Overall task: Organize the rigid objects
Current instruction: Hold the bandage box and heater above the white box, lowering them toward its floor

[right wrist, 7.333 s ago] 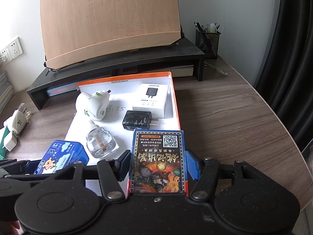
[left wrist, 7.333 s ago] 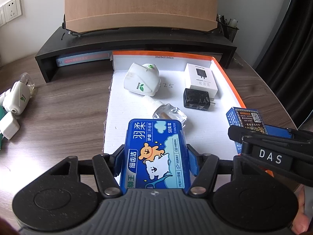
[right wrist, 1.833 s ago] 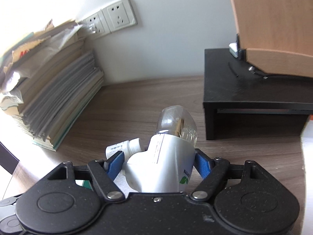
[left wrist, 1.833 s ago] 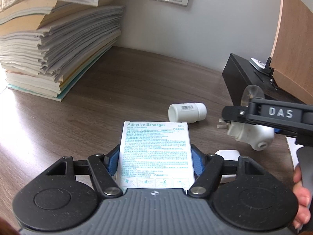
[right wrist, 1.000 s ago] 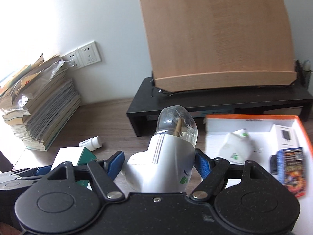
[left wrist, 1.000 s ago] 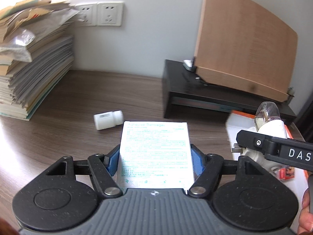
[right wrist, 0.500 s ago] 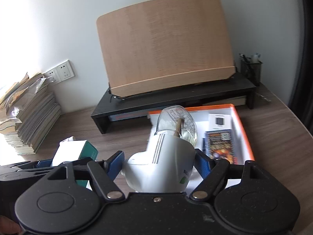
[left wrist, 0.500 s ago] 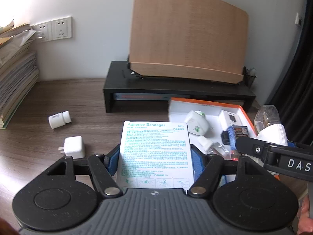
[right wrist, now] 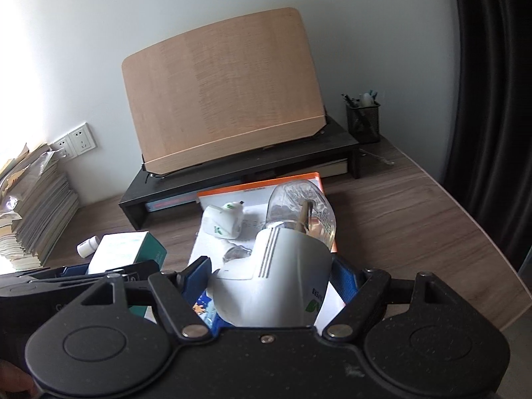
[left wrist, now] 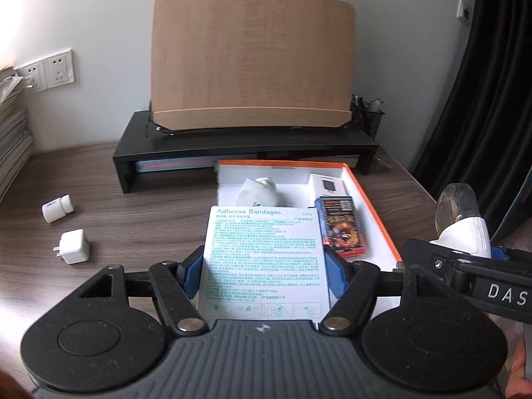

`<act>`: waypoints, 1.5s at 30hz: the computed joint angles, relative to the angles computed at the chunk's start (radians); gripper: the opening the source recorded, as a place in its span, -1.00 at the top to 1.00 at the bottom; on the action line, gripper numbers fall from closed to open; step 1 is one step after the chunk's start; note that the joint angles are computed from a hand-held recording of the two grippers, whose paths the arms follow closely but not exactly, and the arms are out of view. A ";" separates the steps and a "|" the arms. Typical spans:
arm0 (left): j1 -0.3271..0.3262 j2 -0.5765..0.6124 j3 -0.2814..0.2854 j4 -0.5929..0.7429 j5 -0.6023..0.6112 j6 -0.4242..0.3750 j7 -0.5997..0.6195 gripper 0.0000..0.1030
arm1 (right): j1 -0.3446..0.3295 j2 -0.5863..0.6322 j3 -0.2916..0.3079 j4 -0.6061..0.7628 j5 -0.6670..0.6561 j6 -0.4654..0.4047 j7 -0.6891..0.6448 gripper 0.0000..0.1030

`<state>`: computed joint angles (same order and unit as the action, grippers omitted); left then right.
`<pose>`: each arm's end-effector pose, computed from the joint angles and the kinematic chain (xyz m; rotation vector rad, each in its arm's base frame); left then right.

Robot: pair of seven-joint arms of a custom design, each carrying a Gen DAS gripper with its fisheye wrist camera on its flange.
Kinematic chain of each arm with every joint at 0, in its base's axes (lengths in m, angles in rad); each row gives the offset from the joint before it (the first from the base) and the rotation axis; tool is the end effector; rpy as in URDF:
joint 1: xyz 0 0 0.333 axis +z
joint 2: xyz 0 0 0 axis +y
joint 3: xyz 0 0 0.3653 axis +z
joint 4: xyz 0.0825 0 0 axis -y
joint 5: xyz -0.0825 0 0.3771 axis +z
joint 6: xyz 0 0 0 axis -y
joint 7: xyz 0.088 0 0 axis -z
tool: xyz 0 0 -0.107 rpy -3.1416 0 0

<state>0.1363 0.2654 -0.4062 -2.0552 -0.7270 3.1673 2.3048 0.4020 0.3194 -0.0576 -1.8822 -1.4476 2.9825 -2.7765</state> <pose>0.6259 -0.0891 0.4516 -1.5779 1.9472 -0.9743 0.5849 0.2875 0.4336 -1.4290 1.7694 -0.5920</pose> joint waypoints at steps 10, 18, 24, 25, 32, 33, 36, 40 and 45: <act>-0.005 0.002 -0.042 -0.007 0.002 0.026 0.003 -0.39 | -0.037 -0.043 0.018 -0.045 -0.100 -0.020 0.092 -0.76; -0.032 0.008 -0.018 -0.009 0.067 0.045 -0.068 -0.39 | -0.064 -0.032 0.036 -0.031 -0.132 -0.007 0.114 -0.76; -0.057 0.015 0.014 -0.007 0.139 0.056 -0.144 -0.39 | -0.075 -0.017 0.035 -0.009 -0.152 0.008 0.119 -0.77; -0.060 0.016 0.018 -0.006 0.151 0.057 -0.157 -0.39 | -0.077 -0.014 0.035 -0.004 -0.155 0.012 0.120 -0.77; -0.091 0.024 0.061 -0.001 0.233 0.063 -0.245 -0.39 | -0.083 0.012 0.030 0.031 -0.152 0.031 0.099 -0.77; -0.096 0.025 0.069 0.000 0.244 0.064 -0.258 -0.39 | -0.083 0.017 0.029 0.037 -0.148 0.035 0.093 -0.77; -0.109 0.030 0.086 0.004 0.274 0.065 -0.289 -0.39 | -0.081 0.028 0.023 0.052 -0.136 0.043 0.074 -0.77; -0.123 0.035 0.105 0.008 0.307 0.066 -0.326 -0.39 | -0.076 0.040 0.013 0.066 -0.122 0.053 0.055 -0.77; -0.145 0.046 0.136 0.025 0.344 0.057 -0.364 -0.39 | -0.068 0.058 0.000 0.084 -0.082 0.066 0.006 -0.77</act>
<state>-0.0092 0.3115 -0.2702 -2.0305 -0.3833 3.2246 1.9405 0.3343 0.3777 -0.0580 -1.7979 -1.5293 3.0481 -2.7706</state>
